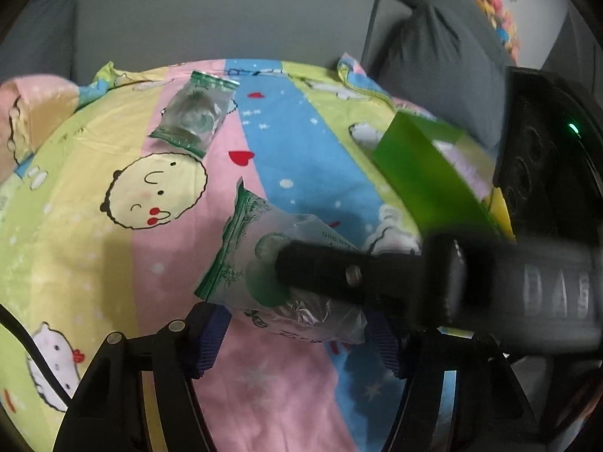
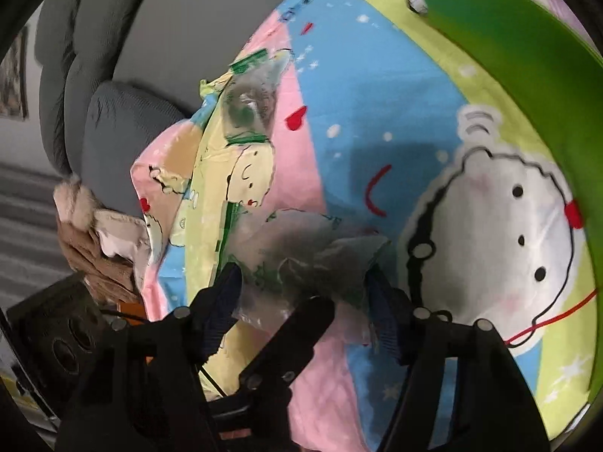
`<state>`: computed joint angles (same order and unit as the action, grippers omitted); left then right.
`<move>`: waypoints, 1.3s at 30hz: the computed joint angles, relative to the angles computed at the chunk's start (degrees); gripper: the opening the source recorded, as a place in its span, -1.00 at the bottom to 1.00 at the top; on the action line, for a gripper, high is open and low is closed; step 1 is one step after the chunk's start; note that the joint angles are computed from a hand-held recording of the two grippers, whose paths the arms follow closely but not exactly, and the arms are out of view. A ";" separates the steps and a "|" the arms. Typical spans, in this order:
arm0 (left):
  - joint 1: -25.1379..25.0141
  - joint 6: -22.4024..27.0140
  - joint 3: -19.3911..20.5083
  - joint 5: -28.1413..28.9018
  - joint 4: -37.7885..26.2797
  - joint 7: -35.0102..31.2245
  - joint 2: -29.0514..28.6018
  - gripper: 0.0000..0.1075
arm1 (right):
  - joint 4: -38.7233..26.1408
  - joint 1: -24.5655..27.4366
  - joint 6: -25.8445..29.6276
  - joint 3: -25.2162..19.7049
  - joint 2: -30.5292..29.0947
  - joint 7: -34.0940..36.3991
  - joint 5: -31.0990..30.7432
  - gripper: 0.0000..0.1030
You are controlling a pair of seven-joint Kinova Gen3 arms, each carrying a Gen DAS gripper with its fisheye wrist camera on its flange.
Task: Organize objects
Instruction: 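Lift the zip bag with the right gripper toward the green box, then lower the zip bag into the green box and open the right gripper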
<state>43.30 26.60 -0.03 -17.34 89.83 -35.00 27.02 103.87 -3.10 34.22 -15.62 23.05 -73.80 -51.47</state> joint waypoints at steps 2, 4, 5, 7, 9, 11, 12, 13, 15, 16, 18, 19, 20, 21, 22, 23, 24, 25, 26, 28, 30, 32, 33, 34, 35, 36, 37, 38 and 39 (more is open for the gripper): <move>0.59 -0.67 -0.19 -1.09 0.14 1.86 -0.40 0.27 | 0.65 -2.31 -1.22 1.47 -2.12 1.46 1.99 0.26; 5.13 1.57 -3.66 -5.36 -1.51 4.68 -0.72 0.27 | 1.98 -1.20 -2.09 0.98 -3.62 4.21 0.25 0.26; 7.79 1.82 -5.94 -7.69 -1.85 5.20 -1.14 0.27 | 2.68 0.66 -2.58 -0.48 -4.19 6.50 -2.01 0.26; 12.98 -0.48 -11.11 -12.35 -0.80 8.67 -2.02 0.27 | 3.85 5.93 -3.89 -5.51 -4.92 11.15 -6.67 0.26; 14.93 -5.14 -13.22 -14.81 1.33 12.91 -3.77 0.27 | 4.83 9.61 -3.91 -8.02 -6.25 14.85 -11.32 0.26; 12.86 -9.07 -11.09 -14.48 2.16 13.93 -4.62 0.27 | 6.28 9.04 -5.30 -6.36 -10.02 17.42 -13.18 0.26; 10.91 -9.74 -8.44 -14.89 1.21 13.04 -4.42 0.27 | 6.98 7.22 -6.12 -3.97 -12.29 17.65 -12.71 0.26; 9.36 -9.48 -6.29 -15.17 -0.08 11.23 -3.84 0.27 | 7.72 5.24 -6.78 -1.32 -14.31 18.15 -12.13 0.26; 9.24 -6.36 -4.42 -15.23 -5.09 6.57 -1.39 0.27 | 9.41 2.23 -8.00 3.29 -17.26 21.90 -13.78 0.26; 8.93 -5.09 -3.68 -14.07 -7.34 4.24 -0.35 0.26 | 10.23 2.30 -8.01 4.52 -18.11 24.23 -15.78 0.26; 5.44 -5.35 0.79 -11.53 -10.66 -0.42 1.40 0.26 | 11.52 5.62 -6.81 5.17 -19.07 27.44 -20.44 0.26; 3.50 -5.75 3.44 -10.37 -12.65 -2.75 2.79 0.26 | 11.93 7.41 -6.29 5.09 -19.18 28.20 -22.77 0.26; 1.67 -5.35 6.10 -9.19 -14.40 -5.08 3.92 0.26 | 12.55 8.31 -6.21 6.04 -19.36 28.06 -24.51 0.26; 0.06 -5.07 8.75 -8.22 -16.76 -7.41 5.65 0.26 | 12.97 8.14 -6.69 7.33 -19.49 27.53 -25.32 0.26; -1.70 -4.63 11.41 -7.75 -18.07 -9.74 6.64 0.26 | 13.29 6.97 -7.29 9.52 -19.97 27.12 -25.20 0.26; -3.33 -4.53 14.06 -7.31 -19.39 -12.07 7.83 0.26 | 13.64 5.66 -8.82 11.27 -20.56 26.55 -24.14 0.26; -5.02 -4.90 16.71 -6.77 -20.56 -14.40 9.05 0.26 | 13.87 4.62 -10.91 12.07 -21.18 25.27 -22.42 0.28; -6.08 -5.57 18.31 -5.54 -21.59 -16.73 10.08 0.26 | 14.17 3.84 -12.86 12.64 -21.73 24.92 -21.64 0.28; -6.41 -5.61 18.84 -4.51 -22.64 -18.34 10.83 0.26 | 14.24 3.53 -13.88 13.12 -22.00 25.50 -21.79 0.29; -5.73 -4.87 17.71 -1.98 -25.45 -20.45 12.73 0.26 | 13.76 3.95 -13.25 14.34 -20.87 29.18 -24.88 0.29; -5.81 -2.53 17.25 2.60 -28.36 -23.99 14.65 0.26 | 12.83 4.81 -11.97 15.06 -18.39 31.00 -27.44 0.27; -5.55 0.57 16.55 4.89 -31.30 -25.05 16.37 0.26 | 12.47 5.86 -11.14 14.91 -16.56 31.06 -28.51 0.27; -5.13 1.75 15.73 5.75 -31.76 -24.87 16.57 0.26 | 11.92 6.38 -10.23 15.00 -15.14 31.32 -29.10 0.26; -4.61 3.11 14.57 6.64 -32.77 -24.17 17.12 0.26 | 11.61 7.33 -9.26 14.60 -13.99 32.49 -30.52 0.26; -3.99 3.90 13.30 7.32 -33.19 -23.53 17.31 0.26 | 11.21 8.50 -7.90 13.96 -12.70 33.20 -32.02 0.26; -3.43 4.34 12.15 8.03 -33.22 -22.97 17.32 0.26 | 10.87 9.62 -7.22 13.07 -11.44 32.98 -33.42 0.26; -3.08 4.93 11.31 8.96 -33.35 -22.55 17.42 0.26 | 10.75 9.69 -7.47 12.84 -10.47 31.83 -33.90 0.27; -2.87 4.60 10.74 9.78 -32.67 -22.69 17.09 0.26 | 10.84 8.73 -8.65 13.26 -10.26 29.78 -33.45 0.28; -2.65 3.98 10.30 10.51 -31.33 -23.11 16.25 0.26 | 10.87 6.70 -10.76 14.33 -10.61 27.66 -32.07 0.28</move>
